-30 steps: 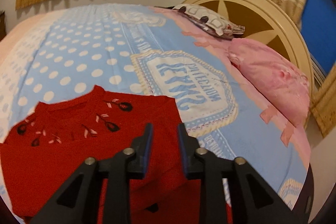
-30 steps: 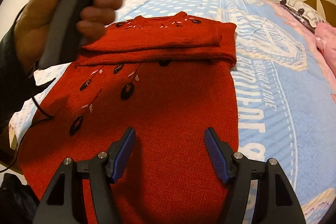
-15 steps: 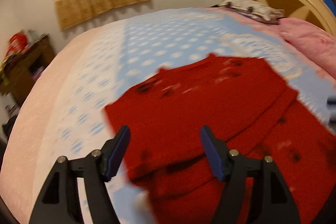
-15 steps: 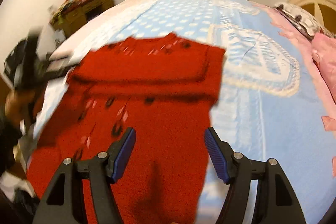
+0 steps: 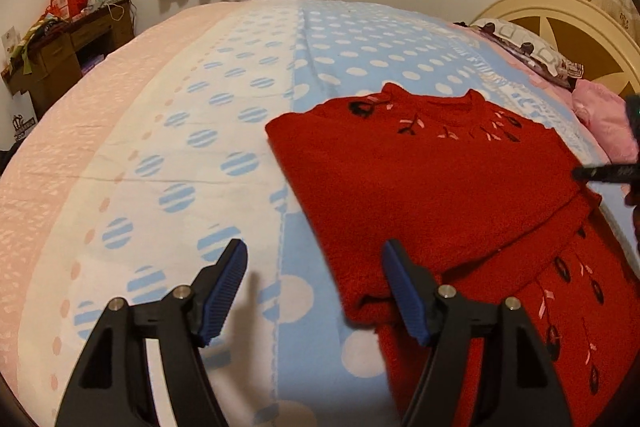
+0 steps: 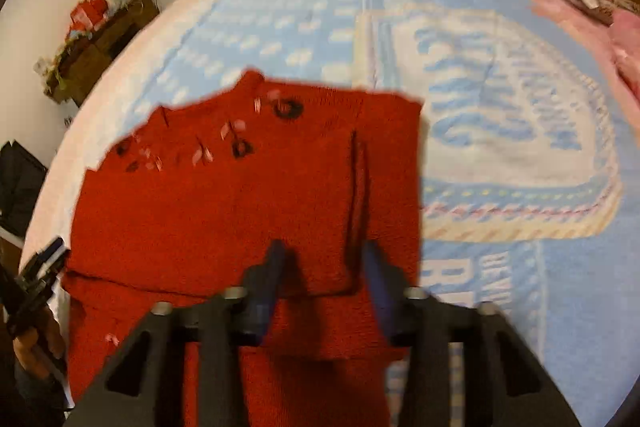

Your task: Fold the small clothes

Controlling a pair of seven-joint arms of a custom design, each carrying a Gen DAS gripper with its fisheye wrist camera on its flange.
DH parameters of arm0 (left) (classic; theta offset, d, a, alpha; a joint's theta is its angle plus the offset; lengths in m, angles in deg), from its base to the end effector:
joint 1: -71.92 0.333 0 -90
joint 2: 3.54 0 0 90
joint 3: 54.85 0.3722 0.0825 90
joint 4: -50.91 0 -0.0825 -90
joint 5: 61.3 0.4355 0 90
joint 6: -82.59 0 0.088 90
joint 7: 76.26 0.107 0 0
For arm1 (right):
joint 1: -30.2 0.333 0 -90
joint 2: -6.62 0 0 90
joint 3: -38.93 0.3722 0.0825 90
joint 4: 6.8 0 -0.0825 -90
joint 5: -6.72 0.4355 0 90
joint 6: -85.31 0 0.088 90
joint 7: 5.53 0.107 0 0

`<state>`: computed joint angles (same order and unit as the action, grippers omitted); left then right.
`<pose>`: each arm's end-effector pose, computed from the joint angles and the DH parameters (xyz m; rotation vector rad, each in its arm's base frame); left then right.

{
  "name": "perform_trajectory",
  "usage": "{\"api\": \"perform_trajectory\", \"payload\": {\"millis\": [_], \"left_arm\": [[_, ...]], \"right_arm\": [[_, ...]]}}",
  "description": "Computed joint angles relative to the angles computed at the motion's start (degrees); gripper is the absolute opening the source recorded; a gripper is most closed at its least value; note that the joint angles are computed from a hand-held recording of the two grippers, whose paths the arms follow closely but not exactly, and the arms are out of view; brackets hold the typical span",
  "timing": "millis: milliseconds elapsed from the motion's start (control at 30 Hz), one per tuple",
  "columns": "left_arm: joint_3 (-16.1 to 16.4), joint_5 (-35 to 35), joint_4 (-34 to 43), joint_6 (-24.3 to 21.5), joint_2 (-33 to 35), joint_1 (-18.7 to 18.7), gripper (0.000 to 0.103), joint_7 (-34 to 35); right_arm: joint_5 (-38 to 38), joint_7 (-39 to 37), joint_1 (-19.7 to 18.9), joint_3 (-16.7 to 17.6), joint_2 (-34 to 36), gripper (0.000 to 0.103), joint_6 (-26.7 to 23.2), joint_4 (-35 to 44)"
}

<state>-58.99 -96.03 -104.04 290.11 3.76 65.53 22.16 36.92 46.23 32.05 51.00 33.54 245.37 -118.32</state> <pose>0.4623 -0.0123 0.2819 -2.0364 1.4637 -0.6704 0.6967 0.1366 0.2895 -2.2070 1.4558 -0.1429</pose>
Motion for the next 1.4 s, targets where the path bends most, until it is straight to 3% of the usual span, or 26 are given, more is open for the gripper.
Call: {"api": "perform_trajectory", "payload": {"millis": [67, 133, 233, 300, 367, 433, 467, 500, 567, 633, 667, 700, 767, 800, 867, 967, 1033, 1167, 1400], "left_arm": [[-0.4, 4.2, -0.9, 1.0, -0.3, 1.5, 0.074, -3.5], [-0.1, 2.4, -0.7, 0.8, 0.0, 1.0, 0.081, -2.4], [0.2, 1.7, -0.2, -0.7, 0.4, 1.1, 0.081, -2.3], [0.6, 1.2, 0.1, -1.6, 0.7, 1.0, 0.083, -2.5], [0.7, 1.7, 0.1, -2.0, 0.9, 1.2, 0.086, -3.4], [1.1, 0.7, 0.3, -2.5, 1.0, 0.6, 0.090, -2.7], [1.4, -0.4, 0.4, -2.9, 1.0, 0.1, 0.090, -2.0], [1.5, -1.1, 0.3, -2.9, 0.8, -0.3, 0.090, -1.7], [1.6, -3.5, 0.0, -2.6, 0.2, -1.4, 0.090, 0.2], [1.3, -5.6, -0.3, -2.0, -0.2, -2.1, 0.090, 1.9], [1.2, -7.2, -0.1, -1.8, -0.1, -2.6, 0.090, 3.3], [1.3, -10.2, 0.3, -1.7, 0.1, -3.6, 0.090, 5.9], [1.4, -14.2, 1.4, -1.9, 0.5, -4.6, 0.090, 9.7], [1.4, -16.1, 1.8, -1.9, 0.6, -5.0, 0.090, 11.4], [1.0, -18.3, 2.0, -1.8, 0.3, -5.2, 0.090, 12.8], [-0.6, -15.7, 0.0, -1.4, -1.7, -4.0, 0.090, 10.0], [-1.7, -15.4, -1.1, -0.7, -2.9, -4.0, 0.090, 9.6], [-3.6, -18.1, -2.2, 0.2, -4.5, -4.4, 0.090, 11.2], [-7.1, -17.9, -6.0, 1.5, -9.8, -4.1, 0.090, 10.2]], "right_arm": [[0.3, -1.4, -0.4, 0.7, 0.0, 0.015, 2.5, -0.9], [2.2, -4.5, -2.3, 2.9, -1.1, 0.014, 4.3, -2.4], [7.2, -10.0, -5.6, 6.5, -2.9, 0.013, 6.3, -4.6], [7.3, -10.9, -4.4, 5.5, -3.6, 0.013, 8.5, -5.9], [3.2, -7.3, -1.1, 1.7, -2.8, 0.013, 7.2, -5.4], [0.9, -6.3, -0.3, 0.8, -1.8, 0.018, 8.0, -5.2], [0.7, -6.1, -0.6, 1.2, -1.5, 0.028, 9.2, -5.3], [-0.2, -4.4, 0.1, 0.3, -1.6, 0.048, 9.6, -5.3], [-0.7, -1.7, -0.8, 0.7, -2.1, 0.064, 9.3, -5.6], [3.0, -6.1, -5.7, 6.1, -2.7, 0.064, 9.3, -6.5], [3.4, -7.7, -6.0, 6.7, -3.1, 0.064, 9.8, -7.2], [1.5, -7.9, -4.5, 5.4, -3.4, 0.064, 10.6, -7.9], [-4.8, -2.8, 1.3, -0.5, -3.2, 0.064, 11.3, -8.5], [-5.7, -1.6, 1.7, -1.1, -2.8, 0.064, 10.7, -8.3], [-4.4, -1.1, -0.9, 1.3, -2.8, 0.064, 10.5, -8.2], [-1.0, -3.1, -4.9, 5.6, -4.6, 0.064, 11.5, -10.0], [0.0, -4.8, -5.6, 6.8, -6.3, 0.064, 12.3, -11.9], [9.3, -14.9, -10.8, 13.1, -10.9, 0.064, 10.3, -16.1], [25.7, -31.5, -11.8, 16.3, -19.0, 0.064, 8.4, -23.0]]}}
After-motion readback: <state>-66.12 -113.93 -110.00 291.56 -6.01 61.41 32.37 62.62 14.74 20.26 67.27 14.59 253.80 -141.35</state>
